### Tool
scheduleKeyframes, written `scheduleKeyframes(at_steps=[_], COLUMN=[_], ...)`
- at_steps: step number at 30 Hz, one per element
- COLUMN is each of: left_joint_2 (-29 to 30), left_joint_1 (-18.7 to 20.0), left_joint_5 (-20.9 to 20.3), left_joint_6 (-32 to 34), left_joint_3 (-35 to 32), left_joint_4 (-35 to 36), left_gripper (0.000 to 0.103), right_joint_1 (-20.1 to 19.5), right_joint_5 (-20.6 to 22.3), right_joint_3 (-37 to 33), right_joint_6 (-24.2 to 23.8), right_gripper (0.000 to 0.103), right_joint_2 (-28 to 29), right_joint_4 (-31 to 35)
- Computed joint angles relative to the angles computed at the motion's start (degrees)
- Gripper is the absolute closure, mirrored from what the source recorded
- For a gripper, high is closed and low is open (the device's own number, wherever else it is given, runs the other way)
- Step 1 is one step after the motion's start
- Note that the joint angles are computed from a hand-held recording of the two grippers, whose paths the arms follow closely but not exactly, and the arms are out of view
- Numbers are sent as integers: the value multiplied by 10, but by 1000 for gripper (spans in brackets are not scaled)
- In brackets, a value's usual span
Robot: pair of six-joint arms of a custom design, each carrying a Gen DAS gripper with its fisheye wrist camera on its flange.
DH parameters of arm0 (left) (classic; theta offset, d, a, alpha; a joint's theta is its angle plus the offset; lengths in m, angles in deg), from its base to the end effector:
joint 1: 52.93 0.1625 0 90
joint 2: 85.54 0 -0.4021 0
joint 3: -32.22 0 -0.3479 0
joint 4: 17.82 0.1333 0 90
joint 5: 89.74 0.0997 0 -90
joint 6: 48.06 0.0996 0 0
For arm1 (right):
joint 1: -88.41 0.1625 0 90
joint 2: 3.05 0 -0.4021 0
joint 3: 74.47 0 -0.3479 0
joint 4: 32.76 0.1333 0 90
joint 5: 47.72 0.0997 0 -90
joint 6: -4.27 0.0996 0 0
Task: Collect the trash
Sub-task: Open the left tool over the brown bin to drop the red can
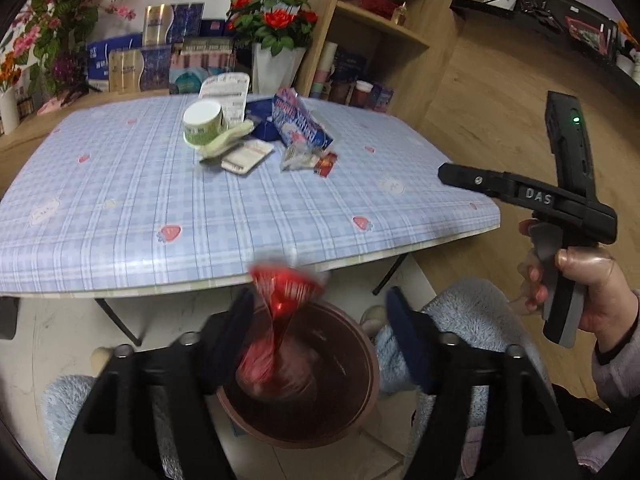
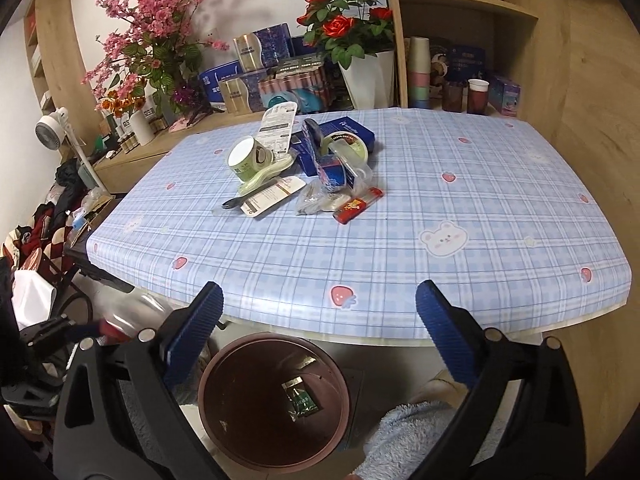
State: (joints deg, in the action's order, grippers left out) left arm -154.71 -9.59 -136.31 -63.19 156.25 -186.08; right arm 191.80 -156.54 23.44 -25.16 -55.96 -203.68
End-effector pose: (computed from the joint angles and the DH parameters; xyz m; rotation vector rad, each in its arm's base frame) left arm -0.1986 -0.4648 0.2270 0.4854 2.4855 -0.9646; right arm 0.2431 -0.5841 0.2194 0.8280 -2.4985 0.7829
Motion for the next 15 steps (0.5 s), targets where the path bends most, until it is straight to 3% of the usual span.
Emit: scheduleKeyframes(at_steps=[7, 15], left_joint_2=[2, 2], left_joint_1=[-1, 8], left_joint_5=[25, 100], left_joint_6=[7, 17], left_joint_3=[-5, -30], left_joint_4=[-20, -33], left_gripper=[12, 7], right_joint_1=[3, 1], right_joint_5=[-9, -13], right_joint_3=[2, 0], right_joint_6=[-3, -14], right_gripper=[6, 6], right_joint_2=[0, 1], right_joint_4=[-11, -26])
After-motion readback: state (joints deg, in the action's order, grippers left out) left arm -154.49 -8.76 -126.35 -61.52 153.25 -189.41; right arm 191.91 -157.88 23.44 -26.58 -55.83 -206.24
